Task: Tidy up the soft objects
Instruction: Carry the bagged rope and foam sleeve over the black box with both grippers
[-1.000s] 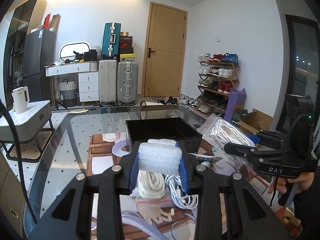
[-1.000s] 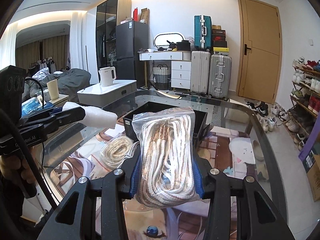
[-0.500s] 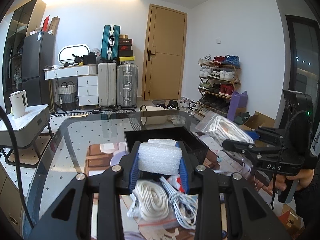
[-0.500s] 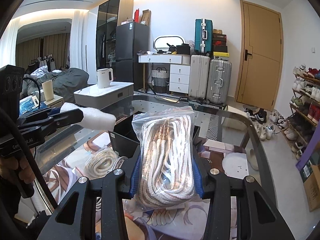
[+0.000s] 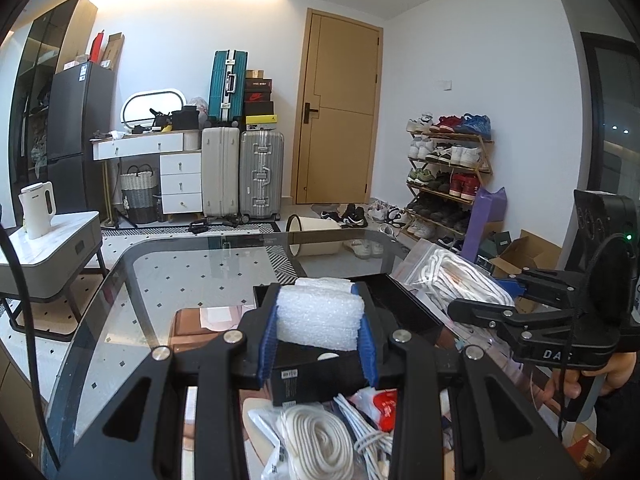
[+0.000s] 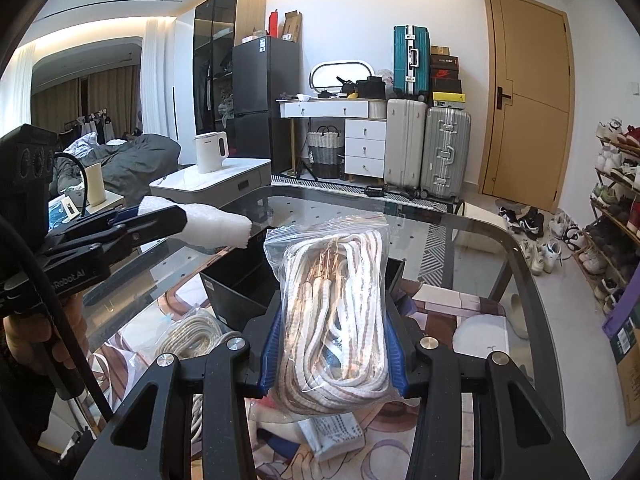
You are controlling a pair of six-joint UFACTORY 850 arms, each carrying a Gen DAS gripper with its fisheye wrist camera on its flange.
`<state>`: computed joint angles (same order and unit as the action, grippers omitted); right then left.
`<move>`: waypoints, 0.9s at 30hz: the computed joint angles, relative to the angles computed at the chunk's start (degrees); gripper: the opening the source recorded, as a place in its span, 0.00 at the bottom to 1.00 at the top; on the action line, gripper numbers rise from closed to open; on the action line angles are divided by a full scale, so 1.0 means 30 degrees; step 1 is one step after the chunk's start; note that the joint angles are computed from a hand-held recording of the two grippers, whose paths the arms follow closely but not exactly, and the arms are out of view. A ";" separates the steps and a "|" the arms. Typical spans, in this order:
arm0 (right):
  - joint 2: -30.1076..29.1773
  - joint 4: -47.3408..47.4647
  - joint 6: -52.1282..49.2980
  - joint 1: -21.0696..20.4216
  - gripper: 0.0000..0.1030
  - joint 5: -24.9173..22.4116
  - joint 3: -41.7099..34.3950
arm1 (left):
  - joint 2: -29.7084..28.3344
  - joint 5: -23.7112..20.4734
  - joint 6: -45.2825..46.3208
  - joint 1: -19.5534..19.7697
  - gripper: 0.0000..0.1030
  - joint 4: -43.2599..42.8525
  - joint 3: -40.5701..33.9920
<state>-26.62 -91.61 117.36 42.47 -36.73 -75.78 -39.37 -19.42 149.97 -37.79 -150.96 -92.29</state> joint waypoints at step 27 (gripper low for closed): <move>-0.3750 1.4673 -1.7631 -0.2497 0.42 0.2198 -0.6500 | -0.3183 0.2942 -0.5403 -0.0047 0.32 0.5643 -0.4733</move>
